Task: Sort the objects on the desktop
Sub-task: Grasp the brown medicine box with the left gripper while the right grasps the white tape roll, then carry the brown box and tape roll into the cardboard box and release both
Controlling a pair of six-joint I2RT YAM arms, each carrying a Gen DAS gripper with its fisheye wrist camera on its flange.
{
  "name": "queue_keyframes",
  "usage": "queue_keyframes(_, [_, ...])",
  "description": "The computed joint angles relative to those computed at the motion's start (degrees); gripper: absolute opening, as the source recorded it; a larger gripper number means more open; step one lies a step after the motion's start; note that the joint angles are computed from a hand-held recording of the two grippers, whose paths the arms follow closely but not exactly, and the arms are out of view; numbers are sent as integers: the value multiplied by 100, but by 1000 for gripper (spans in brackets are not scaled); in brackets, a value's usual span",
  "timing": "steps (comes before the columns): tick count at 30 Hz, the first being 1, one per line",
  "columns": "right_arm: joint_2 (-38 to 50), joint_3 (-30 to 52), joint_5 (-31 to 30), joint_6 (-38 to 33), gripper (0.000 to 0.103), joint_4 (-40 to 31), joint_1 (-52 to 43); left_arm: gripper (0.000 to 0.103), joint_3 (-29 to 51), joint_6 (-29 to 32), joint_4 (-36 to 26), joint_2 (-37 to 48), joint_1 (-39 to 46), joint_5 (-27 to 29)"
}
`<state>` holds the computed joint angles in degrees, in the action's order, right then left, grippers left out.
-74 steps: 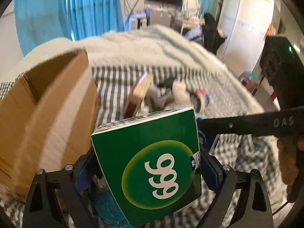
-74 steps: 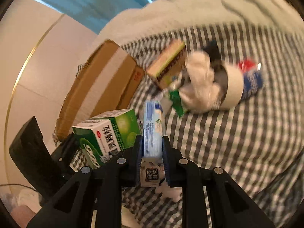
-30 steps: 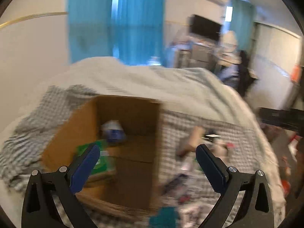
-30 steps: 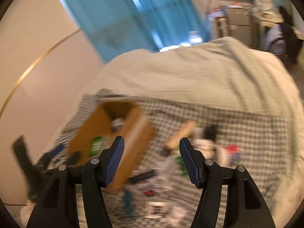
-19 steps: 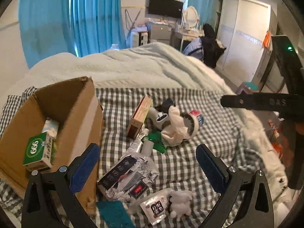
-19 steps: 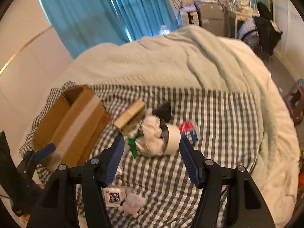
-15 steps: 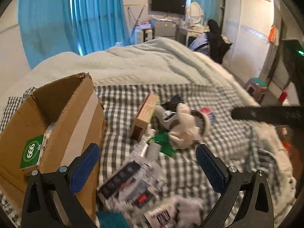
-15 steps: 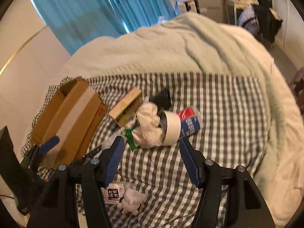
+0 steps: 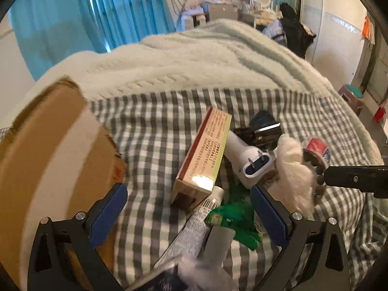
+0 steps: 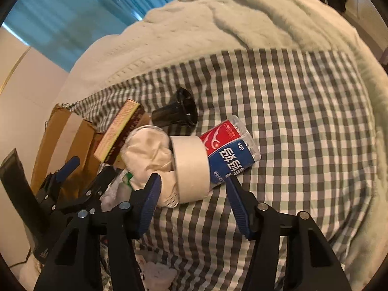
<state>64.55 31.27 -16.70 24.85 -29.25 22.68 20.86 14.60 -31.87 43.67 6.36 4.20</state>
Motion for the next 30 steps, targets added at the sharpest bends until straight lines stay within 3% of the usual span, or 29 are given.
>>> queue_keyframes(1, [163,-7,-105,5,41,113,-55,103,13,-47,185,277,-56,-58])
queue_keyframes(4, [356,4,-208,82,37,221,3,103,80,-232,642,983,-188,-153])
queue_keyframes(5, [379,47,-156,71,33,178,82,95,111,-242,757,1146,-177,-141])
queue_keyframes(6, [378,81,-117,40,29,129,128,80,107,-220,833,1199,-182,-155])
queue_keyframes(7, [317,137,-26,-2,29,-2,219,41,113,-159,824,1221,-182,-231])
queue_keyframes(11, [-137,243,241,-141,29,-466,357,34,231,182,310,1051,215,238])
queue_keyframes(16, [-982,535,399,-149,29,-1233,430,33,419,431,-519,255,599,721])
queue_keyframes(22, [-1643,1351,1401,14,29,-2253,1266,29,1097,1220,-2173,-685,1771,1865])
queue_keyframes(27, [-1808,1984,1954,518,29,-2752,2066,29,1956,2519,-3637,-781,3190,3052])
queue_keyframes(30, [-1801,2290,2200,922,29,-2857,2666,29,2687,4221,-4987,-401,4777,3985])
